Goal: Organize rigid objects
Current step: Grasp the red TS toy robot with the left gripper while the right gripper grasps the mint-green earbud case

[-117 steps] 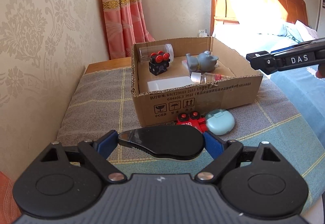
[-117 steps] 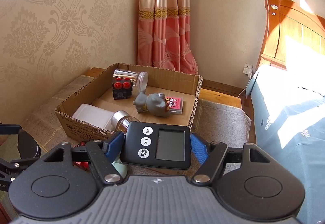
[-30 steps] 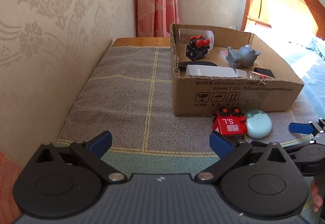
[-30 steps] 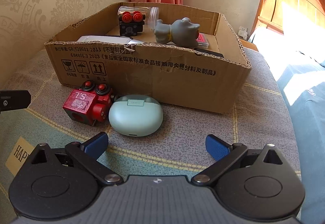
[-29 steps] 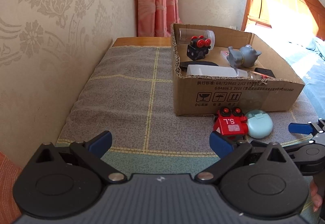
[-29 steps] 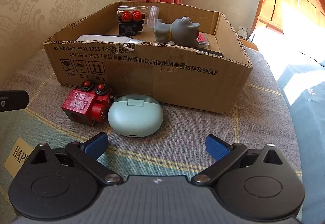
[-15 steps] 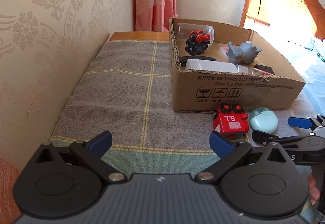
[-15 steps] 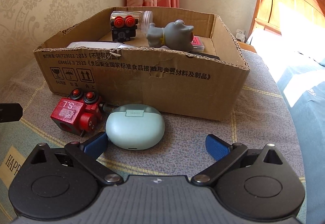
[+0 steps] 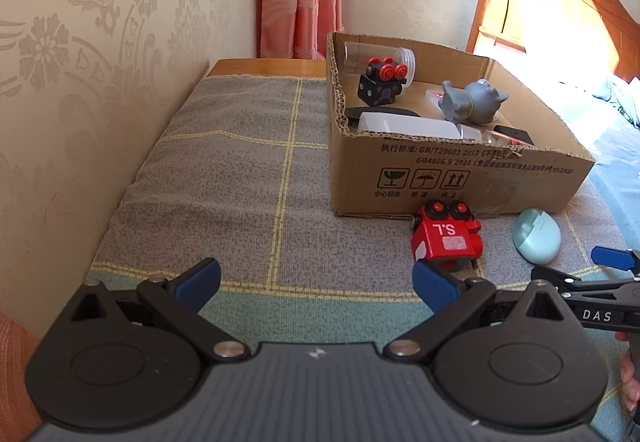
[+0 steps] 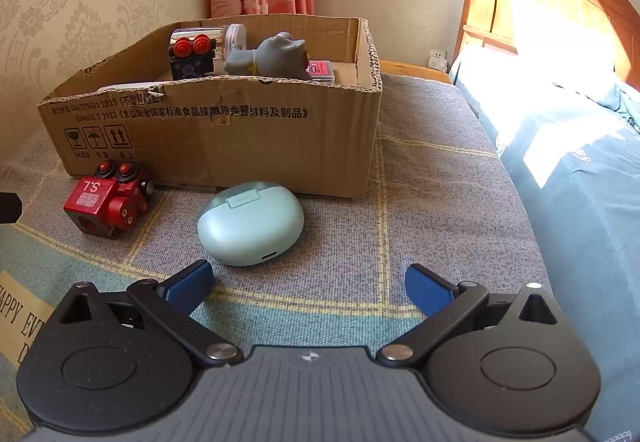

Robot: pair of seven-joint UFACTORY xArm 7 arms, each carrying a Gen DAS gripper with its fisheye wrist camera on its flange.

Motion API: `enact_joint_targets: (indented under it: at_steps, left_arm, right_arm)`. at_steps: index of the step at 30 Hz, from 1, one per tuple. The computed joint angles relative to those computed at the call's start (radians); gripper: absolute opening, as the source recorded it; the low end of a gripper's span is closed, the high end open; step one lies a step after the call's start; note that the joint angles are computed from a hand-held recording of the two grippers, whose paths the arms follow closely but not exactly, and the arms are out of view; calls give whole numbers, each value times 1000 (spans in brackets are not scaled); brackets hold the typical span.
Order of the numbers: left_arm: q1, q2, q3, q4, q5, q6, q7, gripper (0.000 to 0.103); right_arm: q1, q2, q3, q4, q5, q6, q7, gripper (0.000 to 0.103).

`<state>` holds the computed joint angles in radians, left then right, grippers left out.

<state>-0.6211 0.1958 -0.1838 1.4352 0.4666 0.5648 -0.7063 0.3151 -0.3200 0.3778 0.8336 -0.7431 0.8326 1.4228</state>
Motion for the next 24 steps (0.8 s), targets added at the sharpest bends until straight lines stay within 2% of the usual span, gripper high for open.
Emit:
enact_joint_targets:
  at_steps: [2, 7, 12, 17, 24]
  left_arm:
    - [1, -1, 0, -2, -2, -1, 2, 102]
    - [5, -9, 1, -11, -3, -3, -1, 102]
    - [9, -15, -3, -16, -5, -8, 4, 102]
    - [10, -9, -11, -10, -25, -11, 31, 102]
    - [-10, 23, -17, 33, -48, 0, 75, 102]
  right_arm:
    - [3, 24, 2, 26, 9, 10, -7, 103]
    - [6, 97, -4, 84, -54, 4, 21, 103]
    - [28, 154, -42, 136, -90, 34, 58, 103]
    - [50, 119, -62, 110, -64, 57, 59, 103]
    - [45, 34, -44, 38, -16, 78, 54, 103]
